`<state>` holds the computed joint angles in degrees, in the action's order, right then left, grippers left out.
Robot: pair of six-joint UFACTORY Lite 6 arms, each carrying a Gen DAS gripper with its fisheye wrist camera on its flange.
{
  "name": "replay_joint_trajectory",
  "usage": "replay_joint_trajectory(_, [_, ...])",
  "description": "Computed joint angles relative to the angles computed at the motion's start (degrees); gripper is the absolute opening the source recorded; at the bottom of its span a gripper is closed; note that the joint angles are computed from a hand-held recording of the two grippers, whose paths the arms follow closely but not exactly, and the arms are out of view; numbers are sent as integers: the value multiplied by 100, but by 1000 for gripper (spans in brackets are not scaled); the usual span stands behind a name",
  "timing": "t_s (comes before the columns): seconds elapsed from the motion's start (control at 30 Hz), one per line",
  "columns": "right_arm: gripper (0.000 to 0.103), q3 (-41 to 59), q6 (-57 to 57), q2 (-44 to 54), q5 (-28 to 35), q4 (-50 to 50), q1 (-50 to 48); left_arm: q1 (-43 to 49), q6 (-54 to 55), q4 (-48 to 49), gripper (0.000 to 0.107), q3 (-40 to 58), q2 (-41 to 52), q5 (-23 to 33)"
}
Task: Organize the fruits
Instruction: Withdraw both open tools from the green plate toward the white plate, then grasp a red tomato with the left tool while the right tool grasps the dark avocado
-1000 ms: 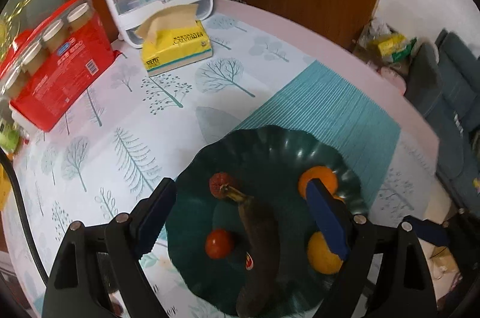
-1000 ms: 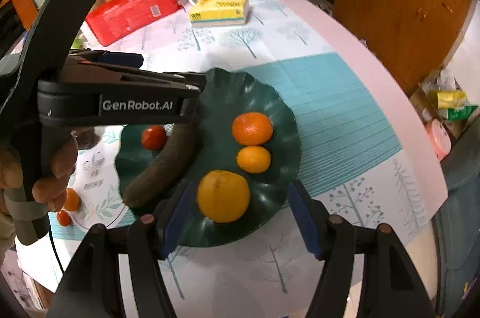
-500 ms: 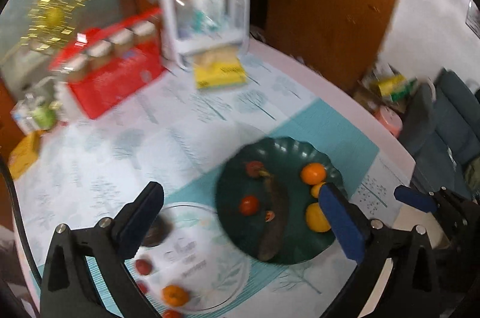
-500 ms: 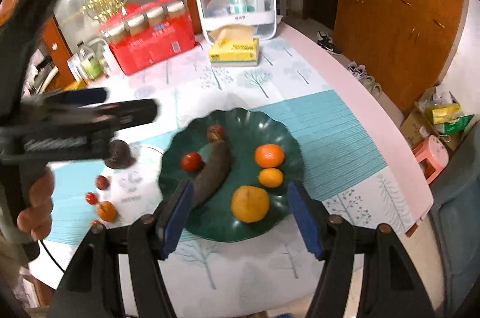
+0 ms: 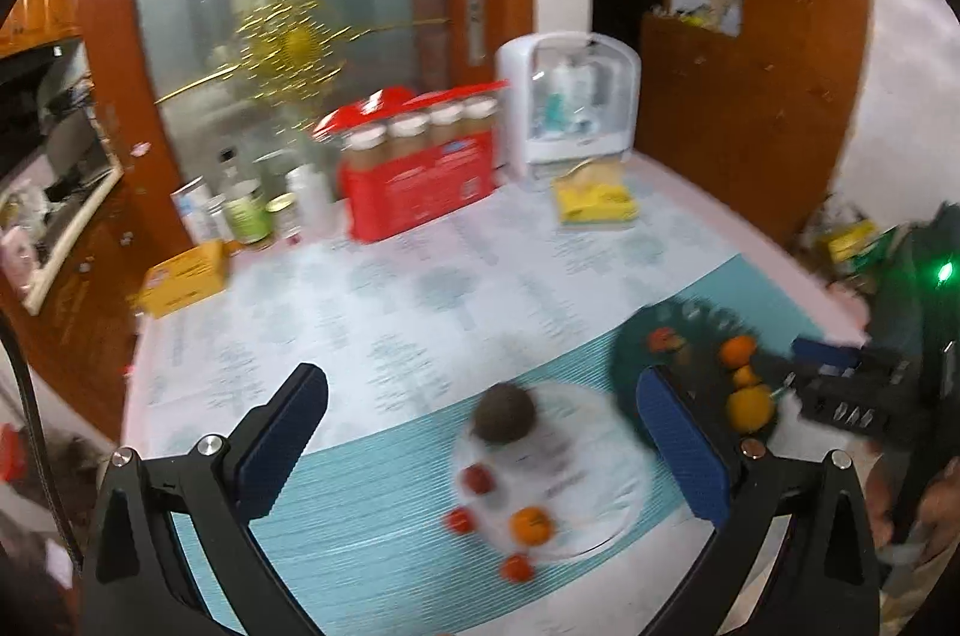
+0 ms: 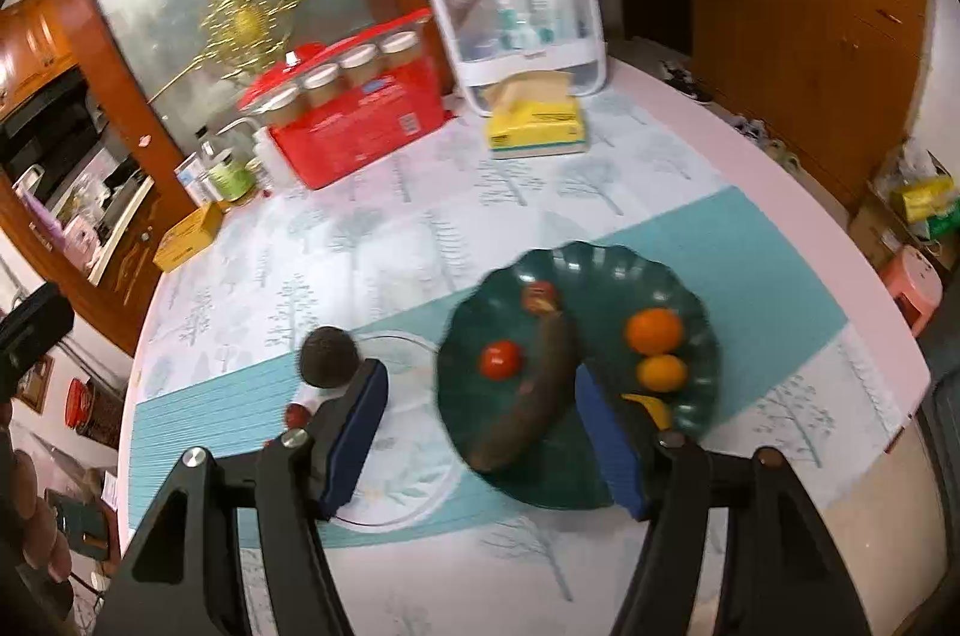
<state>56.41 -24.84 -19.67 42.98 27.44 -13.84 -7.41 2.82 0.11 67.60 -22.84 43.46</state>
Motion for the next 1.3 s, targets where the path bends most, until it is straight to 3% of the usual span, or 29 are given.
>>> replay_joint_trajectory(0.2, [66, 112, 1327, 287, -529, -800, 1530, 1257, 1094, -667, 103, -720, -266, -172])
replay_joint_trajectory(0.4, [66, 329, 2045, 925, -868, -1193, 2414, 2122, 2152, -1270, 103, -1386, -89, -323])
replay_joint_trajectory(0.57, [66, 604, 2007, 1795, -1246, -1003, 2794, 2331, 2694, -1737, 101, -1998, 439, -634])
replay_joint_trajectory(0.77, [66, 987, 1438, 3021, -1672, -259, 2809, 2129, 2811, -2259, 96, -2291, 1712, -1306])
replay_joint_trajectory(0.93, [66, 1283, 389, 3894, -1929, 874, 2686, 1845, 3042, -2852, 79, -2193, 2583, -1587])
replay_joint_trajectory(1.3, [70, 2053, -777, 5039, -1696, 2265, 2567, 1436, 3178, -3211, 52, -2034, 3165, -1826])
